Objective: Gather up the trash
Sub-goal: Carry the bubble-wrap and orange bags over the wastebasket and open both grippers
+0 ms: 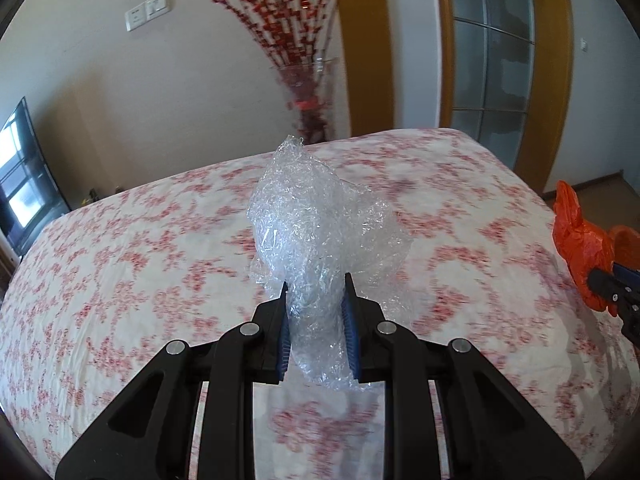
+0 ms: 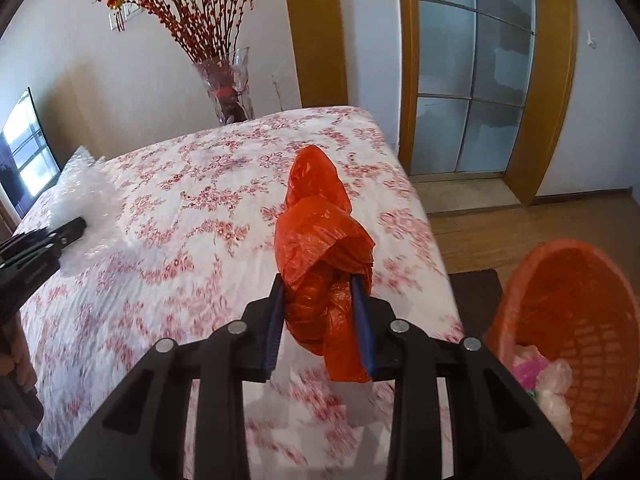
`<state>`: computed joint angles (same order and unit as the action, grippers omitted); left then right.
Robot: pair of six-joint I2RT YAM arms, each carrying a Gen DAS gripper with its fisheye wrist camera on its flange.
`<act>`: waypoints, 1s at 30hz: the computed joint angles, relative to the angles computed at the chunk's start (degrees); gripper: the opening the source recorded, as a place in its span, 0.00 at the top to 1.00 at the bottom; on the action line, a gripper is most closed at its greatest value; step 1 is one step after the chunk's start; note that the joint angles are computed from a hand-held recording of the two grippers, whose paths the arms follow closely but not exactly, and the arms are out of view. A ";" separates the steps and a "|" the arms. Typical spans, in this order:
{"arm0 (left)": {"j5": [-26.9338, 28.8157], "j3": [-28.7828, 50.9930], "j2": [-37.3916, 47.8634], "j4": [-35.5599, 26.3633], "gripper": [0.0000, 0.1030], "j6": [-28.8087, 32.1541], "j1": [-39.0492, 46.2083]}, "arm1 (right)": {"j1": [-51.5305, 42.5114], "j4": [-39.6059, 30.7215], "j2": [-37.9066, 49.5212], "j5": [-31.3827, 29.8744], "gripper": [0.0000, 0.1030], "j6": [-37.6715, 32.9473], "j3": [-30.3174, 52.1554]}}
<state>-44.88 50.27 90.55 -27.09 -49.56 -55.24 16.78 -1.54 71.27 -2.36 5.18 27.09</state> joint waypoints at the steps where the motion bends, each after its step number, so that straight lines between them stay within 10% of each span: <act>1: -0.04 0.98 0.92 -0.10 0.79 -0.13 -0.89 | -0.41 -0.65 -1.51 -0.16 0.69 -0.22 -0.73; 17: 0.06 18.03 14.12 -1.68 0.79 0.12 -11.77 | -27.14 -20.71 -32.34 -10.56 0.69 -14.27 -10.02; 30: 1.42 35.11 26.21 -3.04 0.79 4.59 -18.17 | -55.34 -23.56 -29.47 -24.59 0.69 -28.79 -9.27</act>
